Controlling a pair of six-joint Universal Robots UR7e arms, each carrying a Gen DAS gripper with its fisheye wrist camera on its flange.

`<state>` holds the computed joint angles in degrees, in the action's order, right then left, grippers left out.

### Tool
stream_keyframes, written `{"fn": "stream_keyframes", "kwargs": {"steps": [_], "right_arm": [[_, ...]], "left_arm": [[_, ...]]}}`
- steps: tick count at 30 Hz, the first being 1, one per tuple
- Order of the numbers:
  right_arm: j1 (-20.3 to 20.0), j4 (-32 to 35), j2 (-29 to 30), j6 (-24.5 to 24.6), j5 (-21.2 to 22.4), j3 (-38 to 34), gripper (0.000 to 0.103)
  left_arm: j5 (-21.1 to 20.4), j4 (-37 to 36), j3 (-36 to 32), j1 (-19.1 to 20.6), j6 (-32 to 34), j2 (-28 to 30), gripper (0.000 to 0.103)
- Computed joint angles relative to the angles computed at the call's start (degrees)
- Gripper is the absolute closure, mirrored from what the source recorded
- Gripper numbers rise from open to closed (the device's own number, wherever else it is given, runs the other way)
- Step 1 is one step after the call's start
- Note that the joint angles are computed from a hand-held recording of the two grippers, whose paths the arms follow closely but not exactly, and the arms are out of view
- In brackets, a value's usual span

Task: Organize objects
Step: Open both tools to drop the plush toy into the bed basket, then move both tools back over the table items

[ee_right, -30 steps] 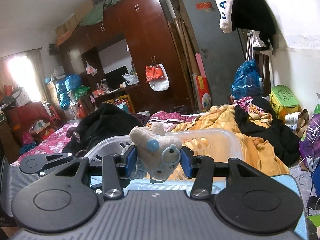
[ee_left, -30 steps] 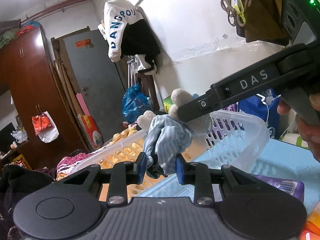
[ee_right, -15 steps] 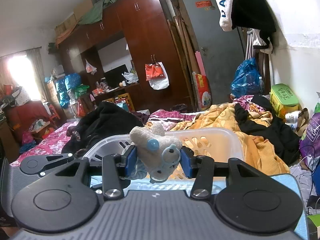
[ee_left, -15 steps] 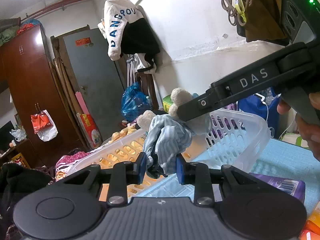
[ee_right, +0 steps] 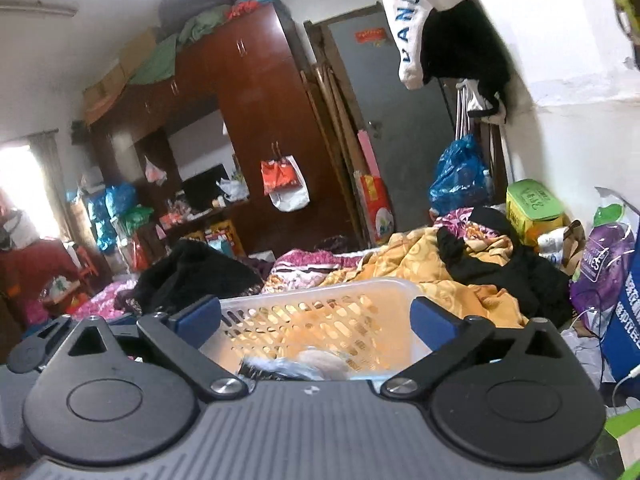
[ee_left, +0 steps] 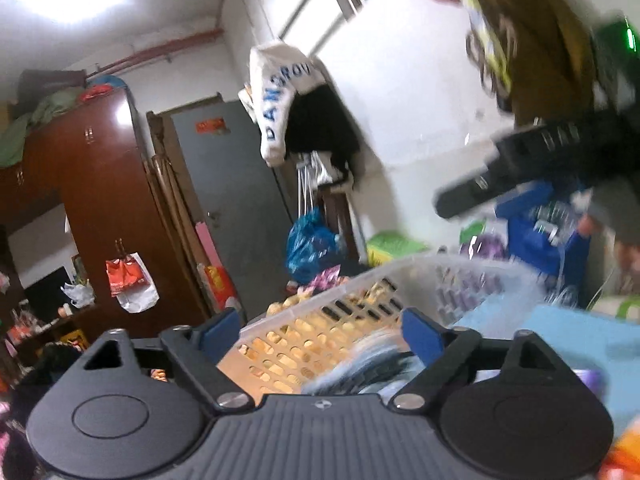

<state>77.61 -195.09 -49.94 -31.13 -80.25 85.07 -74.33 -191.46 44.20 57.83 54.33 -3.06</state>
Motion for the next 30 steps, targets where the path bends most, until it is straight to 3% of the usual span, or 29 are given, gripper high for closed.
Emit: {"fn": "stream_keyframes", "kwargs": {"steps": [1,4,7,13,17,21,24,30], "right_arm": [[-0.6,0.5,-1.3,-1.0,1.1,1.9,0.000],[-2.5,-0.1,-4.6,-5.8,2.2,8.0,0.000],[-4.8,-5.0,-6.1,-9.1,3.2,14.0,0.000],[-11.1,-9.7,-8.5,-7.4,10.5,23.2,0.000],[-12.0,-10.5,-8.6,-6.6,11.1,24.7,0.000],[-11.5,-11.6,-8.0,-9.3,10.1,25.6,0.000],[-11.7,-10.4,-8.2,-12.1,11.3,26.7,0.004],[-10.3,-11.1,-6.2,-13.5,7.6,25.7,0.011]], "left_arm": [[-0.7,-2.4,4.3,0.0,-1.0,-2.0,0.000],[-1.8,-8.1,16.8,0.0,-3.4,-7.7,0.000],[0.6,-15.5,25.3,-0.2,-5.1,-10.2,0.000],[0.3,-20.5,35.9,1.7,-11.5,-14.3,0.000],[5.5,-19.3,34.0,1.9,-13.7,-13.6,0.000],[9.8,-17.4,31.4,2.4,-16.8,-12.9,0.004],[10.8,-15.8,28.9,2.8,-16.8,-11.7,0.006],[12.8,-10.4,23.9,3.4,-18.1,-9.9,0.006]]}}
